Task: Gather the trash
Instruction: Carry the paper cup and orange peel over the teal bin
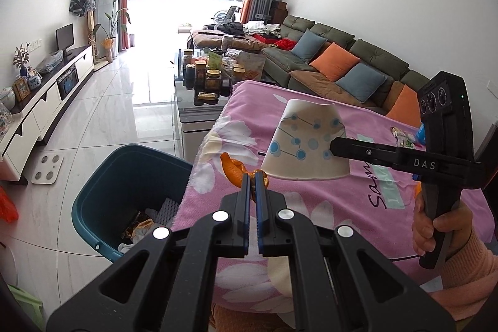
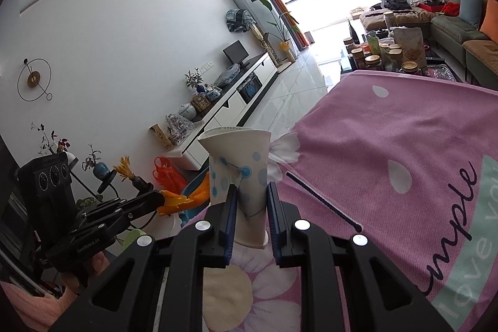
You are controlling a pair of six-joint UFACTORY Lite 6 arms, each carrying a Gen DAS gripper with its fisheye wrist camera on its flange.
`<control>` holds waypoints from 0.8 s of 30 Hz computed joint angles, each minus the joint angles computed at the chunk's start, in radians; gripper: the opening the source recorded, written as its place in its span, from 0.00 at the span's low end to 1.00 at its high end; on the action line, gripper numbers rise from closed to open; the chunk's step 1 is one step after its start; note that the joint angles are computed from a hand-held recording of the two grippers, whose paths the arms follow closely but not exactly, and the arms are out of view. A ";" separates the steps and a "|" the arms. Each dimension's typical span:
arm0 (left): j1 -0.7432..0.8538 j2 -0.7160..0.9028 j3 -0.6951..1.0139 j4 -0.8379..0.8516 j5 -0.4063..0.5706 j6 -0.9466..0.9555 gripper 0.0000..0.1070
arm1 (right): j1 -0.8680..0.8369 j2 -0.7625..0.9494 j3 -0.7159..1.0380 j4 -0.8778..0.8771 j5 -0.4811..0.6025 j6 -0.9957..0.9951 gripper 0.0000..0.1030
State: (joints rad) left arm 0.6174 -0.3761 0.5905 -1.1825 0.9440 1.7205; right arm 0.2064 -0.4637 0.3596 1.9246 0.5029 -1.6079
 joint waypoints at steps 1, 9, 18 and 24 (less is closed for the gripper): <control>0.010 0.009 0.008 -0.001 0.003 0.004 0.03 | 0.011 0.021 0.015 0.018 -0.004 -0.015 0.17; 0.040 0.070 0.056 -0.017 -0.022 0.033 0.03 | 0.080 0.144 0.104 0.097 -0.017 -0.080 0.17; 0.061 0.141 0.106 -0.042 -0.053 0.056 0.03 | 0.142 0.260 0.207 0.127 -0.039 -0.105 0.17; 0.077 0.208 0.142 -0.065 -0.078 0.081 0.03 | 0.183 0.319 0.267 0.140 -0.066 -0.110 0.17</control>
